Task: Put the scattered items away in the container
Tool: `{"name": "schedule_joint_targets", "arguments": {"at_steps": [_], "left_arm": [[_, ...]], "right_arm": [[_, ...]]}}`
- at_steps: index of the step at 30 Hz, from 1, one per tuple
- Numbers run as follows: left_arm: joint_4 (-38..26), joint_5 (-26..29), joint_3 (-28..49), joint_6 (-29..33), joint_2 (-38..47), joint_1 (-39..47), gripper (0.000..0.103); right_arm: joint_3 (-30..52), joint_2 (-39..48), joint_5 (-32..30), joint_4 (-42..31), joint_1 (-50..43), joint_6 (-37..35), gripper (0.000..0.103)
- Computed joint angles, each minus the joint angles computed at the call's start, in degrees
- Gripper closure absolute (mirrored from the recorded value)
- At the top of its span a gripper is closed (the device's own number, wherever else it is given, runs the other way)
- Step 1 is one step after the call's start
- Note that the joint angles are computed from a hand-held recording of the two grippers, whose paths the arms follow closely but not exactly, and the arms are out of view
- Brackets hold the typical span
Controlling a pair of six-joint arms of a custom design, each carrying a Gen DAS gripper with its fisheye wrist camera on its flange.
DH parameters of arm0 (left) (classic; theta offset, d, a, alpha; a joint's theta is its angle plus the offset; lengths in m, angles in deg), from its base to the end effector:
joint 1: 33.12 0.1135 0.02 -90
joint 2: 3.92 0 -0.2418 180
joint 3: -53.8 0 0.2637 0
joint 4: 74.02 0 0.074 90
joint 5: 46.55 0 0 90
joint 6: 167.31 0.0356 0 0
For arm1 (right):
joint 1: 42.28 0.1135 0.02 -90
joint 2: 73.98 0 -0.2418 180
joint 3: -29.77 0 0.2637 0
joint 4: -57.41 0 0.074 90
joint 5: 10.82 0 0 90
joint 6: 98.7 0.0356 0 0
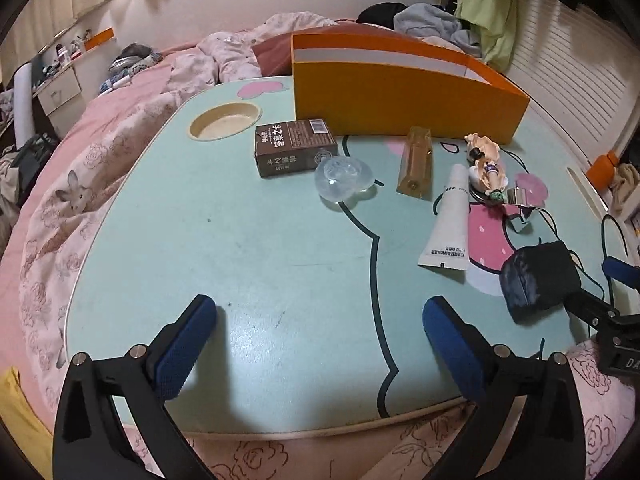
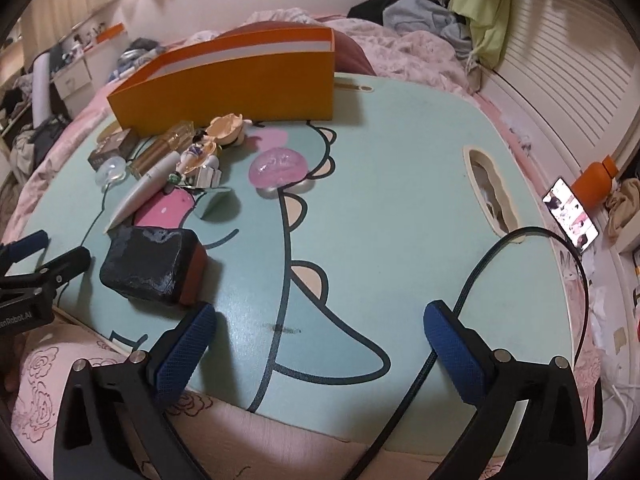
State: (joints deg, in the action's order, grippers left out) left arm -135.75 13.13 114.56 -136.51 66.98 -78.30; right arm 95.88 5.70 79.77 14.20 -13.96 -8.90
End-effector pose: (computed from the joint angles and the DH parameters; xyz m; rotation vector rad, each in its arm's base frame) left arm 0.1770 -0.1526 0.1960 -0.4179 2.5013 0.1015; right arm 0.2582 0.1387 0.1978 -0.6295 2.4931 0.1735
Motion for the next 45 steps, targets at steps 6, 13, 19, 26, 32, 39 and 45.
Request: {"name": "schedule_joint_targets", "arguments": {"at_steps": [6,13,19,26,32,39,45], "left_arm": [[0.26,-0.31,-0.17,-0.03,-0.05,-0.16,0.0],[0.2,-0.33,-0.11,-0.15,-0.03,-0.23,0.0],[0.23,-0.31,-0.1,-0.11,-0.04,-0.18,0.0],[0.18,-0.3,0.08,-0.1,0.1,-0.14,0.0],[0.23,-0.29,-0.04,-0.01,-0.02,-0.07,0.0],[0.48,-0.23,-0.31,0.17,-0.24,0.07,0.0],[0.64,-0.13,-0.52,0.17,-0.5,0.12,0.0]], "right_arm": [[-0.09,-0.15,0.15,0.04,0.25,0.15,0.0],[-0.19,-0.18,0.07,0.2,0.21,0.05,0.0],[-0.2,-0.17,0.09,0.23,0.23,0.09,0.0],[-0.22,-0.15,0.12,0.25,0.23,0.09,0.0],[-0.05,0.03,-0.14,0.23,0.34,-0.1,0.0],[-1.17,-1.08,-1.66,1.15,-0.1,-2.16,0.0],[-5.51,-7.21,-4.46,4.69,-1.69,-0.2,0.036]]}}
